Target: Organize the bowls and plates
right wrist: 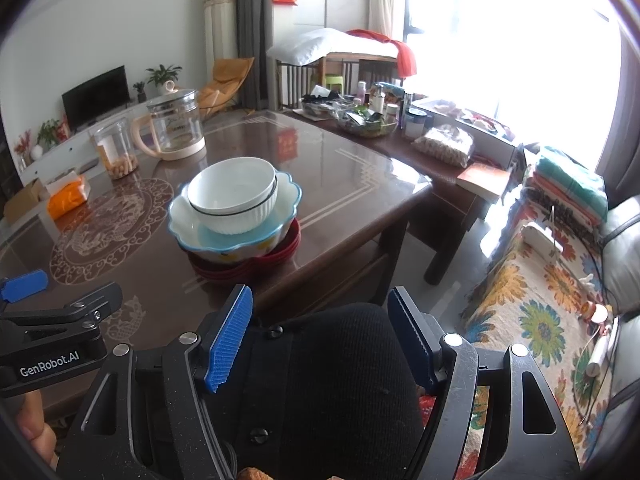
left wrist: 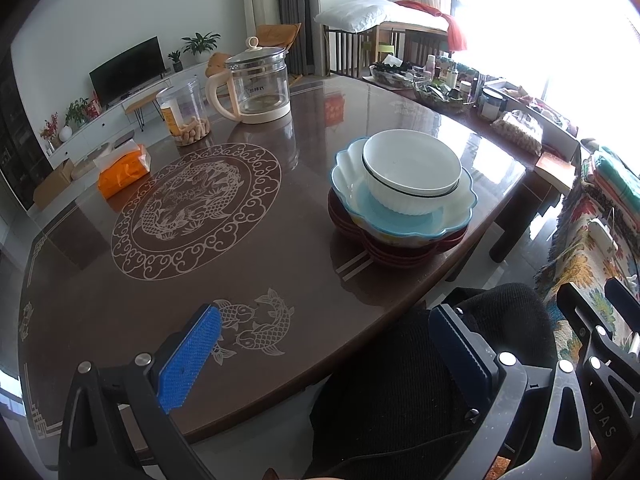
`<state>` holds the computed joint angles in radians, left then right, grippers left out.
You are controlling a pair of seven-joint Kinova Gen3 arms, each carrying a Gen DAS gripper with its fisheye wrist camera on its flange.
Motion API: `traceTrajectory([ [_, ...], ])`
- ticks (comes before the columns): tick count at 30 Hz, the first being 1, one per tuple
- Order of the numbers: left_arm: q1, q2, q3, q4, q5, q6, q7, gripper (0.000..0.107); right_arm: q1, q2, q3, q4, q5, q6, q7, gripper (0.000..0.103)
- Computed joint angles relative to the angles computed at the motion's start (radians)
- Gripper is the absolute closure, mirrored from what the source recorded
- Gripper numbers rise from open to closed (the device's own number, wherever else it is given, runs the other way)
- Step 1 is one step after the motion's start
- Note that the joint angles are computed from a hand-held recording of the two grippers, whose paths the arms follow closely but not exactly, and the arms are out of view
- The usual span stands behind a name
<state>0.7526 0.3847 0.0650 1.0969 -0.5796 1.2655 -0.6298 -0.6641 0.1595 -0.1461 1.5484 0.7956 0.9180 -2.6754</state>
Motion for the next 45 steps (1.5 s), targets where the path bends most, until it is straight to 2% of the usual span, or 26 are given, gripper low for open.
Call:
traceTrajectory([
  [40,-0.019,0.039,-0.020,-0.057,0.043,0.007,-0.063,0.005,0.015,0.019,0.016,-0.004,-0.023,-0.024,0.013,0.029],
  [45,-0.025,0.033,-0.018,-0.040,0.049,-0.021,-0.066,0.005,0.013,0.026,0.021,-0.006,-0.028,-0.028,0.014,0.029],
])
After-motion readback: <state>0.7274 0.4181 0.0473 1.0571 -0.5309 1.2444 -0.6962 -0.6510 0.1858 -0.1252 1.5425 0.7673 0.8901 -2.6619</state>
